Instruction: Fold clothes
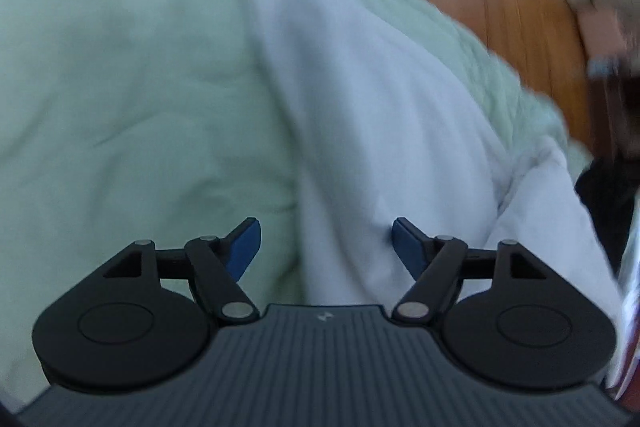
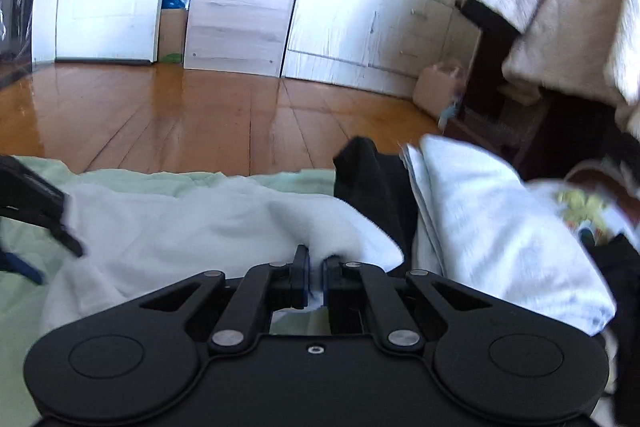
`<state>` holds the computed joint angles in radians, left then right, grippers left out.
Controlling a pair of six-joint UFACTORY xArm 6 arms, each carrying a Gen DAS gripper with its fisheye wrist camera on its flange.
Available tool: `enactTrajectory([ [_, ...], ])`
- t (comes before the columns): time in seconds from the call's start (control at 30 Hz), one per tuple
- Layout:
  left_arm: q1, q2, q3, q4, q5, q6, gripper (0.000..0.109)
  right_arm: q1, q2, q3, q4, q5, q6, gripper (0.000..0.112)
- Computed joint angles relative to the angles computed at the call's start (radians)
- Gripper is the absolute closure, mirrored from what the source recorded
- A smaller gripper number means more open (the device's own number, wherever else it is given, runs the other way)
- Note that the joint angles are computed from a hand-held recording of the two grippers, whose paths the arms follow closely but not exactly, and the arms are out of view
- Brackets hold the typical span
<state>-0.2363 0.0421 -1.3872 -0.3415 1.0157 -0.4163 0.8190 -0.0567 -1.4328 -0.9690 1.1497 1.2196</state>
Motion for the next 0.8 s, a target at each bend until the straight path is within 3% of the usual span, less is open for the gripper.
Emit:
enactTrajectory([
  [0.03, -0.021, 0.038, -0.056, 0.018, 0.027, 0.036, 0.051, -0.012, -0.033, 0.038, 0.026, -0.037, 0.012, 0.106],
  [0.1, -0.055, 0.093, -0.157, 0.069, 0.09, 0.101, 0.093, -0.037, -0.095, 0.123, 0.077, -0.135, -0.003, 0.105],
  [0.17, -0.084, 0.12, -0.235, 0.162, 0.177, 0.114, 0.093, -0.064, -0.178, 0.236, 0.119, -0.304, -0.024, 0.104],
  [0.27, -0.093, 0.112, -0.323, 0.238, 0.289, 0.148, 0.095, -0.102, -0.26, 0.338, 0.33, -0.551, -0.175, 0.104],
  [0.37, -0.099, 0.099, -0.41, 0.308, 0.385, 0.192, 0.096, -0.118, -0.286, 0.371, 0.49, -0.667, -0.199, 0.104],
  [0.43, -0.134, 0.087, -0.462, 0.422, 0.454, 0.231, 0.097, -0.143, -0.29, 0.409, 0.61, -0.762, -0.218, 0.104],
  [0.47, -0.148, 0.079, -0.481, 0.464, 0.491, 0.247, 0.097, -0.149, -0.29, 0.418, 0.657, -0.788, -0.22, 0.104],
  [0.6, -0.171, 0.022, -0.509, 0.546, 0.599, 0.278, 0.1, -0.144, -0.231, 0.348, 0.614, -0.704, -0.225, 0.103],
  [0.73, -0.183, -0.022, -0.445, 0.601, 0.55, 0.242, 0.1, -0.138, -0.208, 0.314, 0.66, -0.681, -0.271, 0.103],
  [0.8, -0.184, -0.034, -0.391, 0.597, 0.484, 0.198, 0.1, -0.136, -0.194, 0.292, 0.674, -0.652, -0.298, 0.103],
])
